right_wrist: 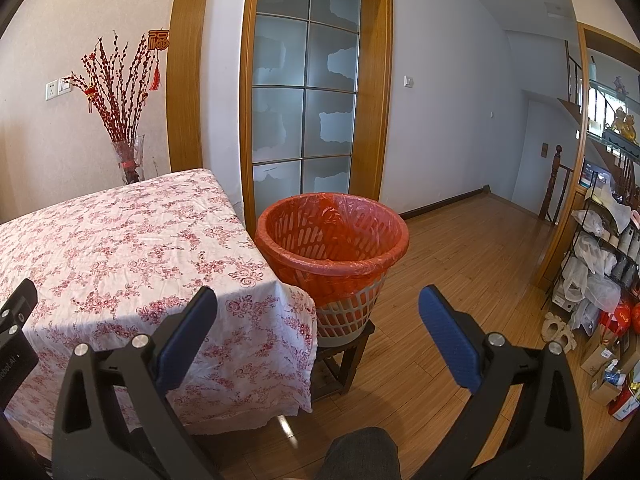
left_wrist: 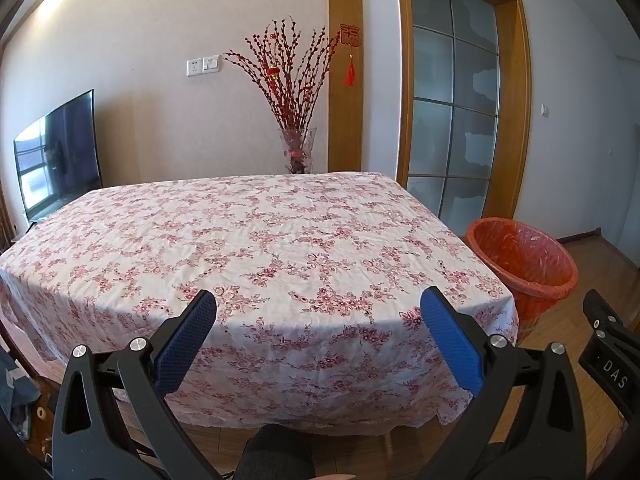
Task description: Collect trash
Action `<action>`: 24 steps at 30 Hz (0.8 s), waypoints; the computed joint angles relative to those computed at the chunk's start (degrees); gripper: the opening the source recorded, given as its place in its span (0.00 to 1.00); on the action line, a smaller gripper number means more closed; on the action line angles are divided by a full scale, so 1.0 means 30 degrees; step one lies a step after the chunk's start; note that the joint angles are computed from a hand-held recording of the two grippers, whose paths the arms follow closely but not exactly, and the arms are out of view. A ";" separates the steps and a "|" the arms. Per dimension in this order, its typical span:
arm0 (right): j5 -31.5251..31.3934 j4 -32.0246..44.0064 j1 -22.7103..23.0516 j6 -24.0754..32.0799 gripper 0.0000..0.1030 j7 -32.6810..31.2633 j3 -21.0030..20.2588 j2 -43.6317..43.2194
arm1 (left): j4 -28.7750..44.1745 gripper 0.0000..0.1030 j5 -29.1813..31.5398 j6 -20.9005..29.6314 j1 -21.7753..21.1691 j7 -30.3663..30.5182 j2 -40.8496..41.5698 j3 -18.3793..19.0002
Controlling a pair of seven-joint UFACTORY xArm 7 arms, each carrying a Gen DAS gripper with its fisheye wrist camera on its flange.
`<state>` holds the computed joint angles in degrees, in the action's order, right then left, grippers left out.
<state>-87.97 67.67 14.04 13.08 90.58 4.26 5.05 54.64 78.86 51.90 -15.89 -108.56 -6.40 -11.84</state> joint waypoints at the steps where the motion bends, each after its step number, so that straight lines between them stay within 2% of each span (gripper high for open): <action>1: -0.0019 0.0001 0.0008 0.0018 0.96 0.0021 0.0002 -0.0002 | -0.0021 0.98 0.0031 -0.0050 0.0009 -0.0020 0.0012 0.0015; 24: -0.0249 0.0007 -0.0045 -0.0034 0.96 0.0167 0.0009 -0.0001 | -0.0121 0.98 -0.0031 -0.0444 0.0116 0.0097 -0.0008 0.0081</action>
<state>-88.71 67.69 13.90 12.98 91.08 4.29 5.05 54.28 78.76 50.57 -15.54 -108.27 -6.43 -11.59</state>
